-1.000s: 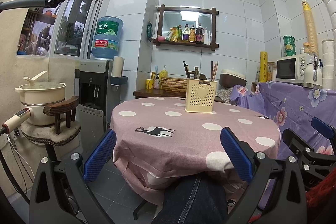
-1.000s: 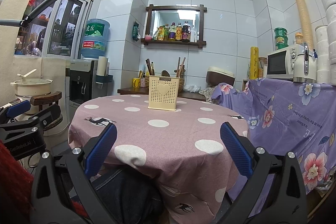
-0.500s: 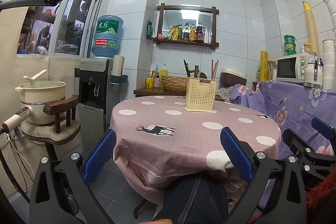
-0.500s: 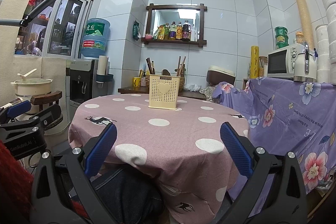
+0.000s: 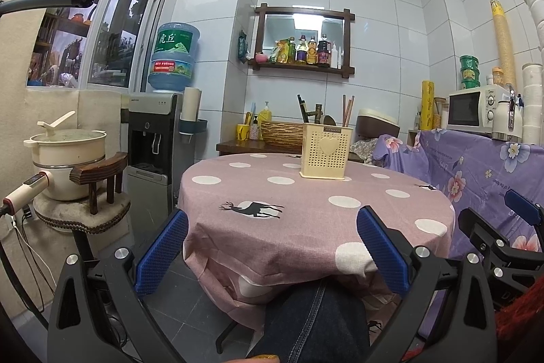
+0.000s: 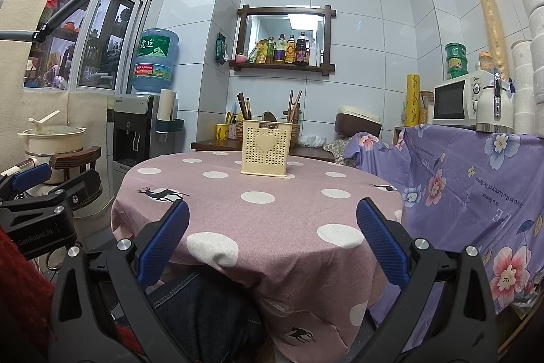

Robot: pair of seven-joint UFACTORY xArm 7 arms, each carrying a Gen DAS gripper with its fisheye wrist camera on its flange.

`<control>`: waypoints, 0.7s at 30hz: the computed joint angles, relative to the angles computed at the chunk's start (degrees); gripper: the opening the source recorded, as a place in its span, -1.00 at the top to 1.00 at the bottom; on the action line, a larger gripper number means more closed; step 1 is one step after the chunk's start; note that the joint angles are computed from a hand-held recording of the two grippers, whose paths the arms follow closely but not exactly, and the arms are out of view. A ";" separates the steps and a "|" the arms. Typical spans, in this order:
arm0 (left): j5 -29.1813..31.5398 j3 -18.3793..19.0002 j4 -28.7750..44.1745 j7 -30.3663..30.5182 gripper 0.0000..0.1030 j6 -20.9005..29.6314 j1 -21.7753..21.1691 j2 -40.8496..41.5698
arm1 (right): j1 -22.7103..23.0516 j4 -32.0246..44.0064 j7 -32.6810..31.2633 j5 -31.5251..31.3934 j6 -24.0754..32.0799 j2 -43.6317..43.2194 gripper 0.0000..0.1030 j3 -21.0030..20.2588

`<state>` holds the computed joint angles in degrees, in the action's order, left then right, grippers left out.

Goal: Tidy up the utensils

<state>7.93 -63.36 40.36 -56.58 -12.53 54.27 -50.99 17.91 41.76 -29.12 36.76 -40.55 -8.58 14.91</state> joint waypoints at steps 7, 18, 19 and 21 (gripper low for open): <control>-0.10 -0.03 -0.17 -0.19 -0.91 0.23 -0.19 -0.08 | -0.18 -0.38 0.88 -1.26 0.24 -0.02 -0.89 -0.44; 0.01 0.03 -0.05 -0.11 -0.91 0.19 -0.07 0.08 | -0.54 -0.49 1.12 -1.56 0.44 -0.19 -0.89 -0.28; 0.02 0.06 -0.07 -0.10 -0.91 0.19 -0.15 0.12 | -0.51 -0.73 1.21 -1.57 0.30 -0.29 -0.89 -0.25; -0.03 0.09 -0.11 -0.13 -0.91 0.32 -0.28 0.03 | -0.58 -0.52 1.12 -1.55 0.53 -0.24 -0.89 -0.24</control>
